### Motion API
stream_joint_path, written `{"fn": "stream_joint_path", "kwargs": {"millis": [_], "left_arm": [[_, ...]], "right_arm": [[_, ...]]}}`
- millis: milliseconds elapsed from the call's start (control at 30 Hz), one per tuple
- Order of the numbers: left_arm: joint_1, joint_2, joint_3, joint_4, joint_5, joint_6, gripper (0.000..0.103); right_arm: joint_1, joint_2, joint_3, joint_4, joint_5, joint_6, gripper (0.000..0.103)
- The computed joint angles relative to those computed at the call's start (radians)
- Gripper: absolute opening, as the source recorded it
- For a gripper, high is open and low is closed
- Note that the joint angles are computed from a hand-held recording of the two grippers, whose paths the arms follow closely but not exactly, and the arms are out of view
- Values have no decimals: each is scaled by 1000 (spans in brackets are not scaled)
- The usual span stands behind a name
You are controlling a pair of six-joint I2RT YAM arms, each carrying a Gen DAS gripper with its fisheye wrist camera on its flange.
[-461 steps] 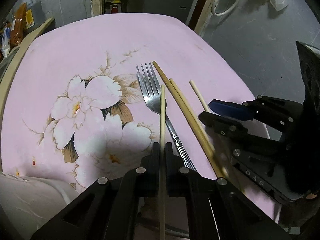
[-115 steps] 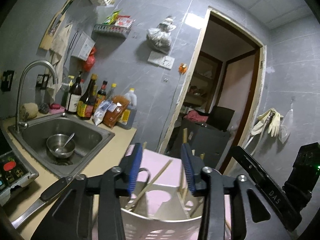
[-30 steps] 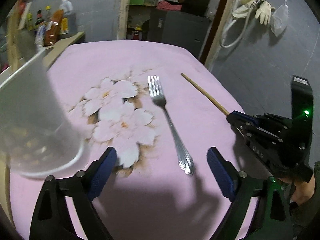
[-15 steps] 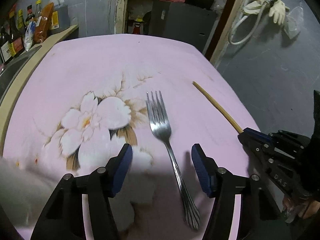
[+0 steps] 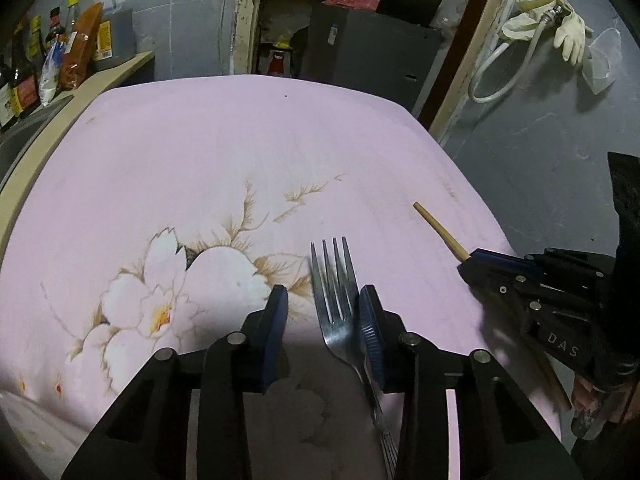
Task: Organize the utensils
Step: 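Grasp the last wooden chopstick with the right tool while the left tool grasps the steel fork, then lift the fork and chopstick and carry them over the white holder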
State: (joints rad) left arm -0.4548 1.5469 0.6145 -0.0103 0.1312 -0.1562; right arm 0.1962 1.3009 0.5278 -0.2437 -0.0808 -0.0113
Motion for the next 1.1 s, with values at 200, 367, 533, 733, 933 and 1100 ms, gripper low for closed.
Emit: {"fn": "stream_joint_path", "kwargs": {"millis": [200, 367, 533, 733, 933, 1100], "left_arm": [[23, 16, 13, 8, 56, 2, 13], [14, -25, -8, 19, 41, -9, 5], [-30, -92, -38, 25, 16, 10, 0], [-99, -223, -120, 69, -47, 29, 0], [-217, -450, -258, 130, -206, 16, 0], [-284, -670, -371, 144, -305, -5, 0]], "right_arm": [[-10, 52, 40, -18, -33, -6, 8], [-2, 66, 63, -49, -26, -16, 9], [-11, 77, 88, -82, -44, 15, 5], [-20, -90, -19, -47, -111, 107, 4], [156, -519, -198, -33, 51, 253, 4], [479, -815, -275, -65, 411, 405, 4]]}}
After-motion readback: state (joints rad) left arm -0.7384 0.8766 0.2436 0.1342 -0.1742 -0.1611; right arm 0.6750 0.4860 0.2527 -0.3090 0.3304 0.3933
